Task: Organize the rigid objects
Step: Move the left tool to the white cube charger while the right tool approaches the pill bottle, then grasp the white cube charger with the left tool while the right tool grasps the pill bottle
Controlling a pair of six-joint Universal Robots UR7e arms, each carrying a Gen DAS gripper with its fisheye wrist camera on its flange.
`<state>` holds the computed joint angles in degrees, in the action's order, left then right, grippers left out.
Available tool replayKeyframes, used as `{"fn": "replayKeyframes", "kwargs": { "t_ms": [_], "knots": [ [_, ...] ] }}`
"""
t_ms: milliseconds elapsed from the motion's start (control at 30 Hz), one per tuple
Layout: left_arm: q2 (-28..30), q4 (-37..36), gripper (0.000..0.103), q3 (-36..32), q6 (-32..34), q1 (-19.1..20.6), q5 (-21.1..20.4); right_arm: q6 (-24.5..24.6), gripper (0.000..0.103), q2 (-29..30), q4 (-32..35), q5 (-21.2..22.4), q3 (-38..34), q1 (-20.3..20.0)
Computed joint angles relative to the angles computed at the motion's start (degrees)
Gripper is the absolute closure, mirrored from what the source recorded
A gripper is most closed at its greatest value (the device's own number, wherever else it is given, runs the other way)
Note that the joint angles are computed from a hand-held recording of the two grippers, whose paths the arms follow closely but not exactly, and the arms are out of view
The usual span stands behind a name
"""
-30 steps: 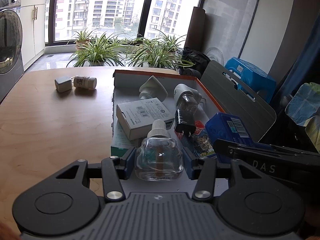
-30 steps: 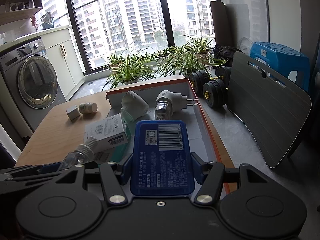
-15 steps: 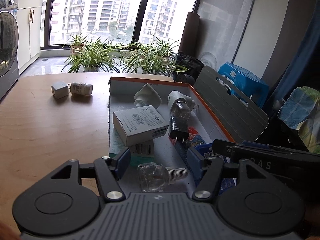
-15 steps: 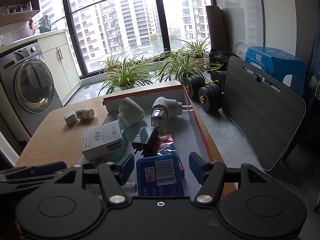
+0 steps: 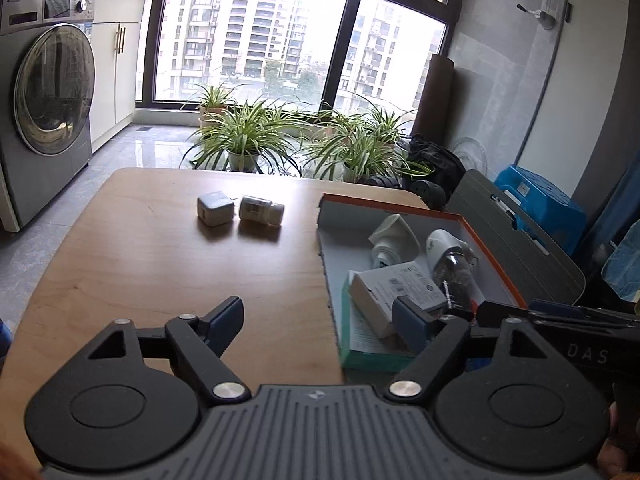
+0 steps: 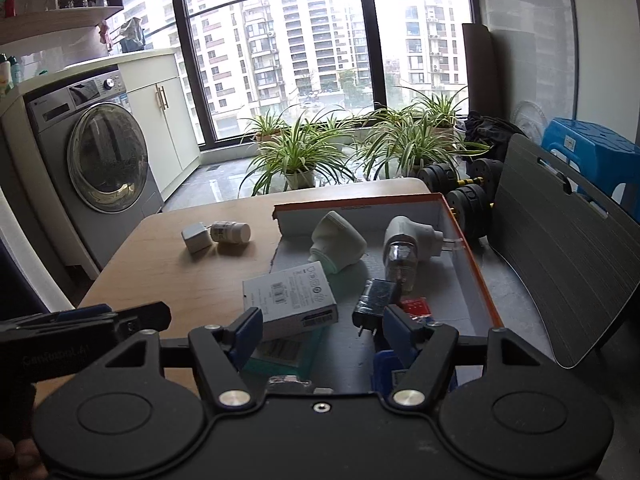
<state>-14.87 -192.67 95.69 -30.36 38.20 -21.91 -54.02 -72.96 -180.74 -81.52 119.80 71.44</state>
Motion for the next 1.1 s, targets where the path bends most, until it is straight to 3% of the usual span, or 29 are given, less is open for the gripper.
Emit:
{"fn": "replayKeyframes", "kwargs": {
  "t_ms": [100,300,400,533,600,667,933,1033,1100],
  "knots": [
    [-1.2,-3.1,0.008,0.5,6.5,1.9,0.6,-0.2,0.022,0.7,1.7,-0.3,-1.3,1.6],
    [-3.5,-9.1,0.008,-0.9,22.9,7.9,-2.4,0.1,0.022,2.8,4.6,-1.9,-5.2,4.0],
    [-3.4,-10.2,0.007,-3.9,30.8,11.2,-5.0,0.6,0.022,6.0,7.3,-2.6,-9.9,5.0],
    [-4.0,-8.9,0.007,-6.7,39.6,15.7,-12.3,0.5,0.022,10.6,10.6,-4.1,-16.5,6.5],
    [-3.6,-7.8,0.006,-8.4,43.8,17.3,-14.9,0.3,0.022,14.0,12.7,-4.5,-22.0,7.0],
    [-2.8,-7.7,0.005,-10.4,49.0,19.1,-16.6,0.3,0.022,15.0,12.6,-3.9,-23.2,7.0],
    [-2.2,-4.7,0.004,-14.7,56.9,23.4,-23.6,-2.2,0.022,19.0,16.0,-2.2,-29.2,7.4],
    [-2.5,-2.8,0.015,-15.0,58.6,24.3,-25.3,-2.2,0.022,20.6,17.2,-2.5,-31.5,7.6],
    [-3.4,-0.8,0.032,-14.1,56.3,24.8,-27.1,-1.6,0.022,21.6,18.0,-2.6,-32.8,8.0]
  ]
}}
